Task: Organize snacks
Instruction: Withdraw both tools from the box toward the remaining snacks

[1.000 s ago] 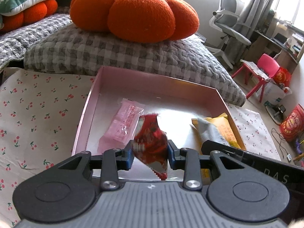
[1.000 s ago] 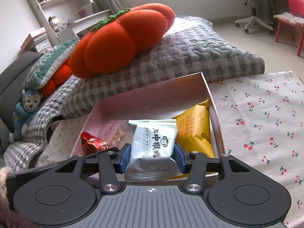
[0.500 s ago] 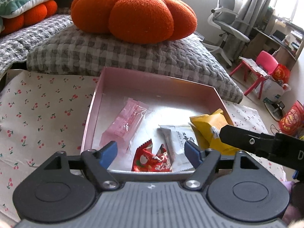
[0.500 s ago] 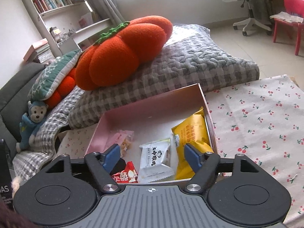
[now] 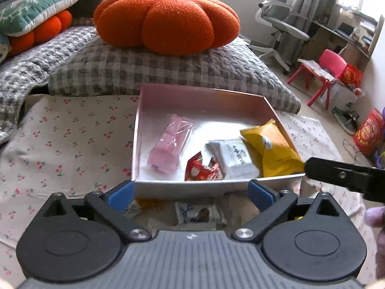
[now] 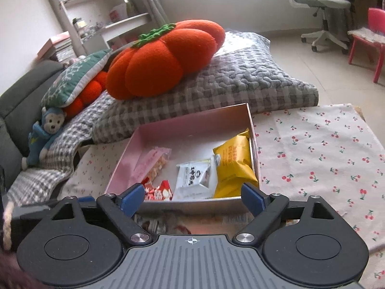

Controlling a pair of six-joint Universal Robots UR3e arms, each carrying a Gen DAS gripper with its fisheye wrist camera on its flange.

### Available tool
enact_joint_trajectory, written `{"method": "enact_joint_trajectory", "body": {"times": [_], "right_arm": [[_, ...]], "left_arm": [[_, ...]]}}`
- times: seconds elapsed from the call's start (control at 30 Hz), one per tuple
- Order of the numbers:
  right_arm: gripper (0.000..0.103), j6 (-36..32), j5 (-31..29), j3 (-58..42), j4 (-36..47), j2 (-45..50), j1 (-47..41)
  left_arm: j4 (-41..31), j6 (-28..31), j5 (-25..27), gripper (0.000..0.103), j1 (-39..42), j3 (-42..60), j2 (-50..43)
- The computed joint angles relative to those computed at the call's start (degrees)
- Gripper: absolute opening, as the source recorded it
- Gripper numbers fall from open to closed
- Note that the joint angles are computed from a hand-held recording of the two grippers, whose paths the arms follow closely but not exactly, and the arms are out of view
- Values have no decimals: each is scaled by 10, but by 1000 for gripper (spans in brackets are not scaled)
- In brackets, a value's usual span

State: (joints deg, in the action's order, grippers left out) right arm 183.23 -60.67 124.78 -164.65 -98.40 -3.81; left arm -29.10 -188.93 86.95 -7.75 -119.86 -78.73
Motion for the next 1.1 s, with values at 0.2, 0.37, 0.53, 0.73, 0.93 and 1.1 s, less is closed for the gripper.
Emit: {"method": "enact_joint_trajectory", "body": {"times": [0.2,0.37,0.53,0.73,0.93,1.1], "right_arm": [[92,-43,23,45,36,-75,-28],[94,-64,42,73,66,-128,-49],[94,-87,56,89,100,-165,-64],[94,-123,65,124,138,-221,-83],[94,-171,72,158,183,-284,-105],[94,-214,74,189,215,-331,-127]], "left_arm": [[-24,18,20,102,-2,-19,38],[-43,34,5,102,11,-44,81],[-63,49,-16,103,25,-70,123],[-75,69,-16,103,29,-106,178],[-99,103,-29,103,48,-139,226],[-123,136,-61,103,87,-176,283]]}}
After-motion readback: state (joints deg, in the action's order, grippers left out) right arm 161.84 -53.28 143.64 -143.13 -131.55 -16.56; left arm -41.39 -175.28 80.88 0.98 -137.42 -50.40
